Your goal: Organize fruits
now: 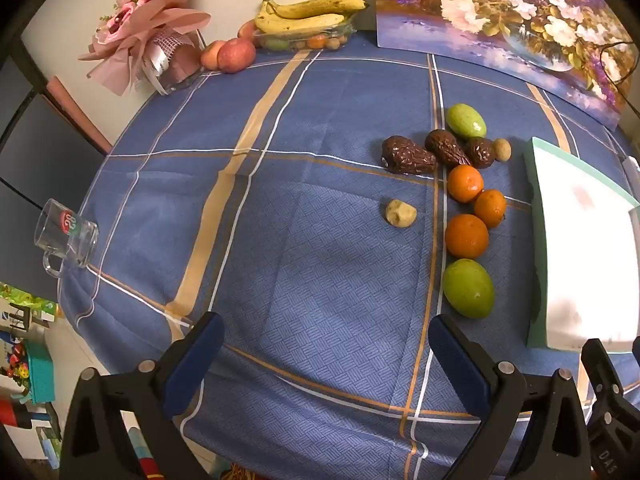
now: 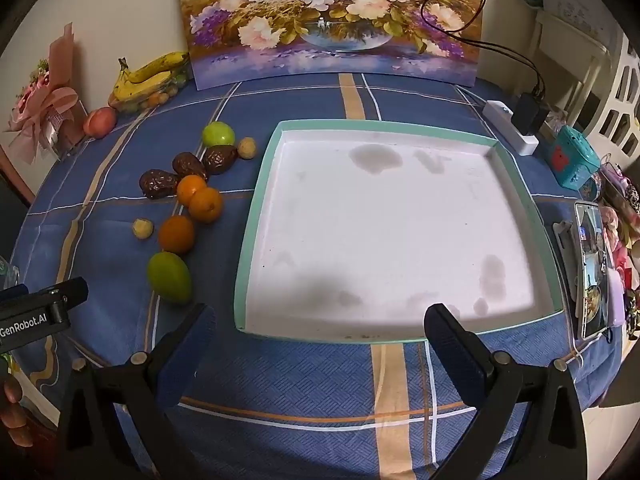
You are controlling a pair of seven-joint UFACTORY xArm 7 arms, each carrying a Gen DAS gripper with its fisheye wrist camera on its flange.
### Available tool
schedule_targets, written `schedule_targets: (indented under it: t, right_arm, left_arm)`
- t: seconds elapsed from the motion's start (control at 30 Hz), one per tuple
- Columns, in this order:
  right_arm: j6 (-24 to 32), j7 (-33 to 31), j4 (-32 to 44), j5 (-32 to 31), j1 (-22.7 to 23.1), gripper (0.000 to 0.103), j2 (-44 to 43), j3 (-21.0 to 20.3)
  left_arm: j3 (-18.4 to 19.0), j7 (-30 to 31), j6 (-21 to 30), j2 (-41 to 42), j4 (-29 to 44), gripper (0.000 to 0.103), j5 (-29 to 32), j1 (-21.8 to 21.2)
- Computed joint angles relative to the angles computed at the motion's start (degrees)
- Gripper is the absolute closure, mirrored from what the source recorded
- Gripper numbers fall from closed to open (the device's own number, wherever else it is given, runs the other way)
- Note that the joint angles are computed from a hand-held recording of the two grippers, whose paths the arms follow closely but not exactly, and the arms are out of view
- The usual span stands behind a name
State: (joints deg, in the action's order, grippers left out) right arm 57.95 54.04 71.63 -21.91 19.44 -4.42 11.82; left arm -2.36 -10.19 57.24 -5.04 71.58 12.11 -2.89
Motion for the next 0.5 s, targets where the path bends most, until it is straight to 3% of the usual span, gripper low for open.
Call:
schedule_targets:
  t: [0.5]
  right_arm:
    - [-0.3,0.5,-0.1,-0.4,0.2,0.000,0.3,0.0]
  left_arm:
    - [0.1,0.2,0.0,-0.1,0.0,0.000,-0.1,0.0]
